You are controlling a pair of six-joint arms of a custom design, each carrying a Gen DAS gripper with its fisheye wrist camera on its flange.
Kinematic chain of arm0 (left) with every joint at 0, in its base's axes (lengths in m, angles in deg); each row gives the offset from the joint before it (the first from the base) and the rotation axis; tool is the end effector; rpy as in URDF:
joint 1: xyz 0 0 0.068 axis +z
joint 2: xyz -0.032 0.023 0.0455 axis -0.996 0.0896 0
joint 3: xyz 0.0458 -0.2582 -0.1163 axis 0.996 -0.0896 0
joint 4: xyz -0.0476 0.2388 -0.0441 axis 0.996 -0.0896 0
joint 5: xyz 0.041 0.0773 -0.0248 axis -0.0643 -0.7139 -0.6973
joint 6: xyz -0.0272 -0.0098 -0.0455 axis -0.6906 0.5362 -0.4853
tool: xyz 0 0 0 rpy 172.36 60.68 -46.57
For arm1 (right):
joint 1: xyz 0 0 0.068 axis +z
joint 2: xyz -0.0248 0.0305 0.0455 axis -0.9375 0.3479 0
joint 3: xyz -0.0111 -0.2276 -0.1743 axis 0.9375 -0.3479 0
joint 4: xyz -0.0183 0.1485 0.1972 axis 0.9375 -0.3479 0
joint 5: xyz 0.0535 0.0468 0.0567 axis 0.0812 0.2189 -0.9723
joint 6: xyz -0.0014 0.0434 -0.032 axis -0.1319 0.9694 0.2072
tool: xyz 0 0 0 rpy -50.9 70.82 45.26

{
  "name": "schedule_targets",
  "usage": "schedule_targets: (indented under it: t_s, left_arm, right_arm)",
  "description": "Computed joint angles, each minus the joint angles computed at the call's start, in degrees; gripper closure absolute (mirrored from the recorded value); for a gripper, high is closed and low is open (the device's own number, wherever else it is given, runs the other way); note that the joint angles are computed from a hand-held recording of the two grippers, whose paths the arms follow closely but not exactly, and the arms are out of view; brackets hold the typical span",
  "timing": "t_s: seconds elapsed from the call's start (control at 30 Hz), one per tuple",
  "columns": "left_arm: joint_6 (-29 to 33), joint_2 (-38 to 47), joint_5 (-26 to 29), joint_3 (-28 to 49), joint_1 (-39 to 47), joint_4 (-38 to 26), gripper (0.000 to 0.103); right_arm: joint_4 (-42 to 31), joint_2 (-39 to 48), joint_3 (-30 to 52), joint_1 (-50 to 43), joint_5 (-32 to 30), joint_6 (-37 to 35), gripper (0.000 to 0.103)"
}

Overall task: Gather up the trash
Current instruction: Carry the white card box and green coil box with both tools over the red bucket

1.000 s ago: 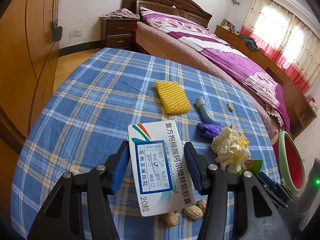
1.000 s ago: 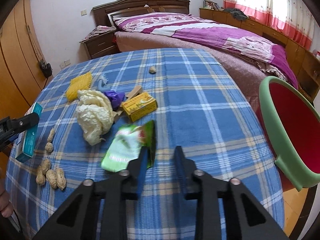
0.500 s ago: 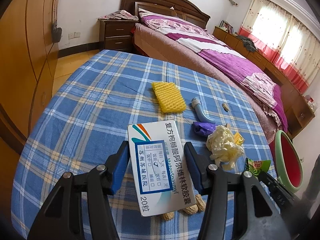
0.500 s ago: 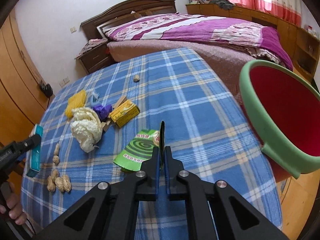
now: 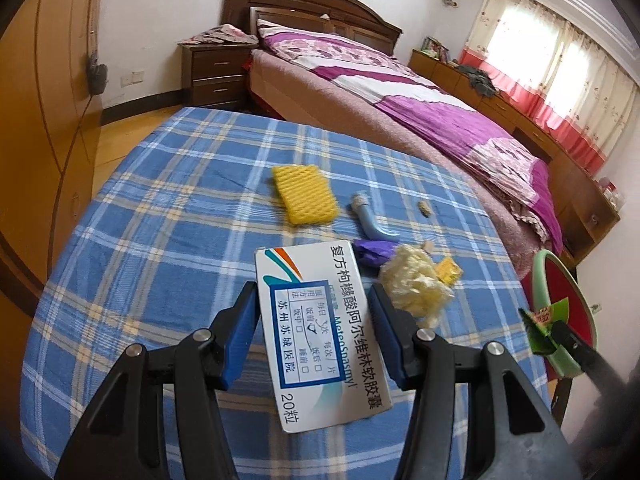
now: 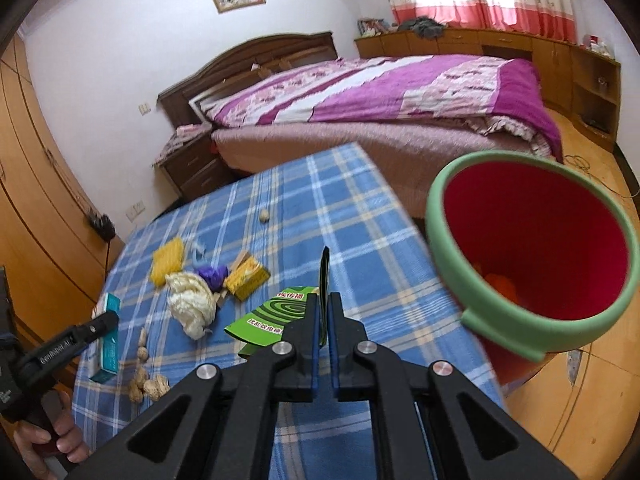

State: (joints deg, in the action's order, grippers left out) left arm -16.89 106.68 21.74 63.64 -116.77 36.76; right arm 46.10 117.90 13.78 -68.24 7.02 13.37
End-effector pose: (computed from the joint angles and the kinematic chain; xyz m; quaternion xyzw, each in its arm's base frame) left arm 0.1671 -0.0858 0.1140 -0.2140 0.8999 -0.0483 0.3770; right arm 0.2026 0.0174 0.1348 -0.0433 0.9092 0.1832 0.3714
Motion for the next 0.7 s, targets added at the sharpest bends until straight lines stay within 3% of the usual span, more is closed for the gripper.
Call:
schedule_targets:
  t_s: [0.33,0.7]
  left_arm:
    - [1.7,2.8,0.9,7.2,-6.9,-2.3,0.047]
    - [7.2,14.4,7.8,22.1,-12.2,-2.9,0.047]
  right_arm:
    - [-5.2,-8.0,0.3,-16.5,-7.3,-4.2,0.098]
    - [-5.0,-0.9,4.4,-34.6,-15.0,-9.4,0.098]
